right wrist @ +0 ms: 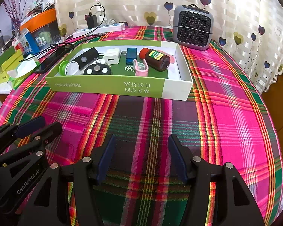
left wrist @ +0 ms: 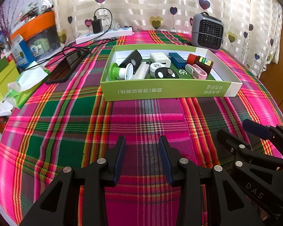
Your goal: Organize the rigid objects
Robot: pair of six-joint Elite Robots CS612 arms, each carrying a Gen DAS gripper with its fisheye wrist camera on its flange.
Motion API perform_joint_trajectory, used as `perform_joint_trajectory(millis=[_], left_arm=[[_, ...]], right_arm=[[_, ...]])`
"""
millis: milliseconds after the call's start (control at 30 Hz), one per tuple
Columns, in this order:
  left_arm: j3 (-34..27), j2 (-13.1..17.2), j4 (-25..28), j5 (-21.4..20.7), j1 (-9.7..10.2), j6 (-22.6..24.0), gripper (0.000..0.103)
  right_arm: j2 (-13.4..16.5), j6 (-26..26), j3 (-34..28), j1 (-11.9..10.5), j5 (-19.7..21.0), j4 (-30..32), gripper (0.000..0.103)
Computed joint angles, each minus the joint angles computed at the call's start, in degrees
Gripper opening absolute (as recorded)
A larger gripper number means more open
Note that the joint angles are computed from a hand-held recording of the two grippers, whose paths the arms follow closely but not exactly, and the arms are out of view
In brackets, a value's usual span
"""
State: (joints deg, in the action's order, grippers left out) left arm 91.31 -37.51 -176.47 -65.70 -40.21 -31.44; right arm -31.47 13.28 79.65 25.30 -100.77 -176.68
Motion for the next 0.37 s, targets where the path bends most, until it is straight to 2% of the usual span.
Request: perform_joint_trajectory(millis=[367], left_arm=[[0.09, -0.03, -0.28, -0.26, 0.05, -0.06, 0.035]], right_arm=[[0.01, 0.01, -0.02, 0.01, 0.01, 0.01, 0.059]])
